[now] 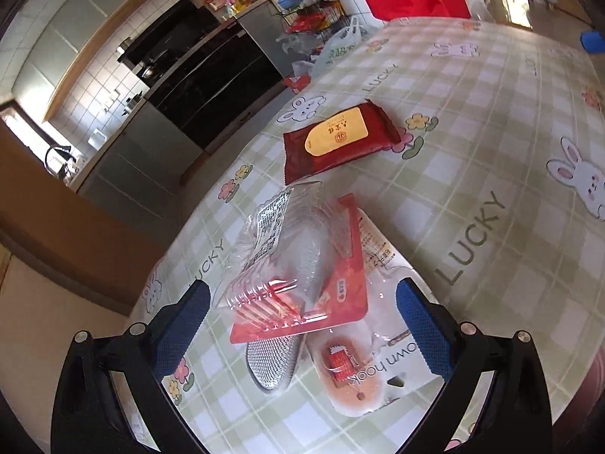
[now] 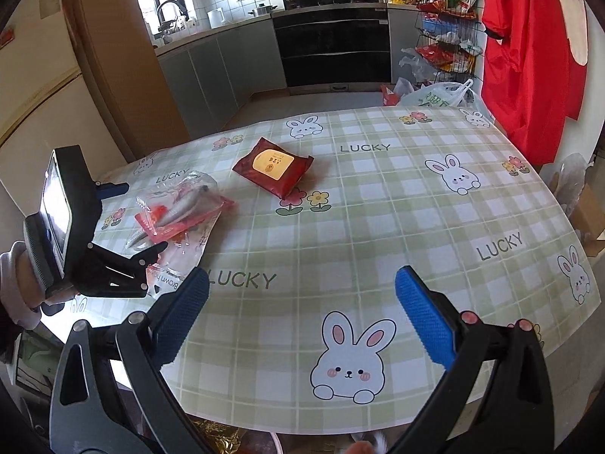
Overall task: Collect trash
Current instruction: 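Reach the left tool to the clear red-edged tray and grasp it, then lift the red-edged tray with the left tool while the right tool grasps the red snack packet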
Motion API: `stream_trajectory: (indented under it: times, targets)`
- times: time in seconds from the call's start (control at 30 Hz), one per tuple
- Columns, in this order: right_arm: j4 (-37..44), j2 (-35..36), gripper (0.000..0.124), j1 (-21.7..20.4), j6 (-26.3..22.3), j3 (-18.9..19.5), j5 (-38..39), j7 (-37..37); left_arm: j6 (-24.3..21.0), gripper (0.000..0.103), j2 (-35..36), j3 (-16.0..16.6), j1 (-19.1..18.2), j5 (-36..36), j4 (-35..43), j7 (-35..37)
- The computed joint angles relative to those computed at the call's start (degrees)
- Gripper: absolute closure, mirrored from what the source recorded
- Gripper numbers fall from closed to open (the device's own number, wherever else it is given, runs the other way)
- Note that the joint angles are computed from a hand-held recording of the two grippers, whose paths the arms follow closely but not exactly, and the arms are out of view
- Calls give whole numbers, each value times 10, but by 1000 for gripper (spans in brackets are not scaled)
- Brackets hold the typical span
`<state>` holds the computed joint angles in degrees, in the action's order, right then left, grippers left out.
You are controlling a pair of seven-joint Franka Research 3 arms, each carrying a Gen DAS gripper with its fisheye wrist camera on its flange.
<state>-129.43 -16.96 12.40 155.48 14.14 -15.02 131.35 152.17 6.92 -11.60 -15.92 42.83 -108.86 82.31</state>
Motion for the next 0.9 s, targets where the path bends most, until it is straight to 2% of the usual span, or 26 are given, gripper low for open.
stream_trajectory:
  times: [0.1,0.17,0.2,0.43,0.57,0.6,0.63,0.7,0.83,0.9]
  targets:
    - [2,9,27,5,9,-7,10,-15,3,7,16,5,-1,24,12,9]
    - [4,14,27,7,7,-11,15,-23,-1,16,27,5,1,15,24,28]
    - [5,16,27,10,6,-14,22,-29,-7,17,33,2,2,-1,31,47]
    - [0,19,27,19,16,-28,63,-61,-18,17,49,6,-4,-11,41,89]
    - [2,22,27,19,17,-27,72,-69,-17,17,53,15,-13,26,39,88]
    - [4,22,27,19,15,-27,73,-71,-16,19,55,15,-12,26,41,89]
    - [4,22,27,19,15,-27,74,-72,-13,26,56,16,-12,26,42,88]
    - [6,22,27,20,14,-26,76,-74,-11,28,53,10,-4,-7,42,102]
    - [9,23,27,21,13,-27,80,-80,22,30,29,-1,17,-99,25,125]
    - [10,24,27,23,14,-30,87,-85,41,30,16,-9,36,-183,17,133]
